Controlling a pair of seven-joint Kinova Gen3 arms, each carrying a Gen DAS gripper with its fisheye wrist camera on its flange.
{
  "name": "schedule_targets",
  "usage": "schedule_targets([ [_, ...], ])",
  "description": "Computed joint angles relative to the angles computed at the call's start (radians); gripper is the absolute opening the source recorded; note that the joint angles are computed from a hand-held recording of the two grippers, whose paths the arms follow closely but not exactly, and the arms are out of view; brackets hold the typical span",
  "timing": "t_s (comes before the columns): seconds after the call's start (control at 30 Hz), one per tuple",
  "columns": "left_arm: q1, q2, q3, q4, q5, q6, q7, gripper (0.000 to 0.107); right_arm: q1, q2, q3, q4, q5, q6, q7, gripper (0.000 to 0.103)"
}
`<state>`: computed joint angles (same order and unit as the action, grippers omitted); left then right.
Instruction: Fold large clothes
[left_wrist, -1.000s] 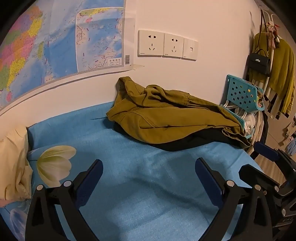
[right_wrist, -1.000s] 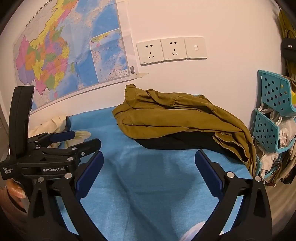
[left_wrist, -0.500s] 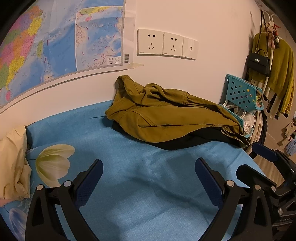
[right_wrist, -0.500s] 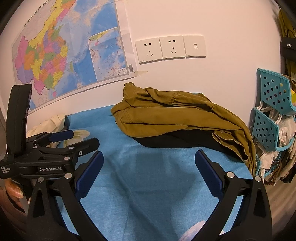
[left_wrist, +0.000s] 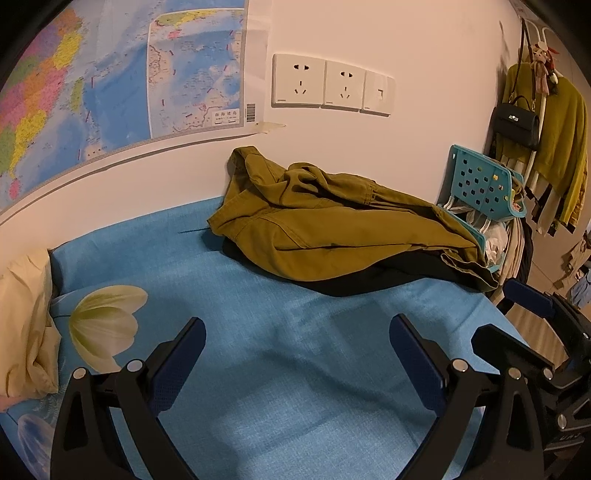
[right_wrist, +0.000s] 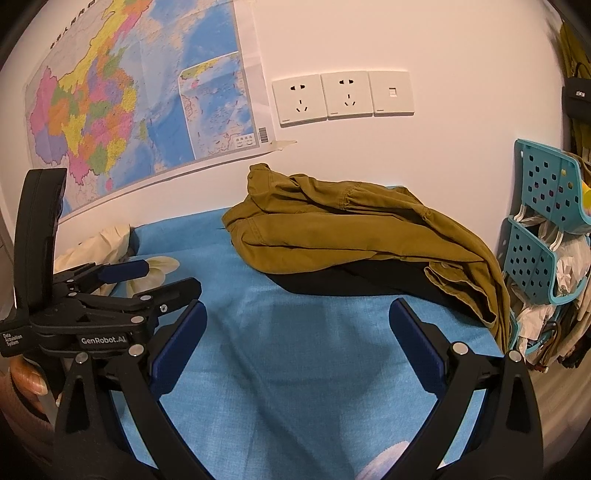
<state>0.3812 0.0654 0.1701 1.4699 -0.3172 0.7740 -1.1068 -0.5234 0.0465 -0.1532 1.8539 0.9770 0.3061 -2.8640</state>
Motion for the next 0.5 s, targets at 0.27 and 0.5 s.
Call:
schedule_targets([
  [0.27, -0.006, 0.013, -0.005, -0.012, 0.023, 0.011, -0.015, 0.096, 0.000, 0.007, 0.003, -0.014, -0.033, 0.003, 0.045, 0.097],
  [0.5, 0.000, 0.024, -0.010, -0.023, 0.016, 0.016, -0.010, 0.096, 0.000, 0.020, 0.012, -0.033, -0.073, 0.002, 0.110, 0.097],
])
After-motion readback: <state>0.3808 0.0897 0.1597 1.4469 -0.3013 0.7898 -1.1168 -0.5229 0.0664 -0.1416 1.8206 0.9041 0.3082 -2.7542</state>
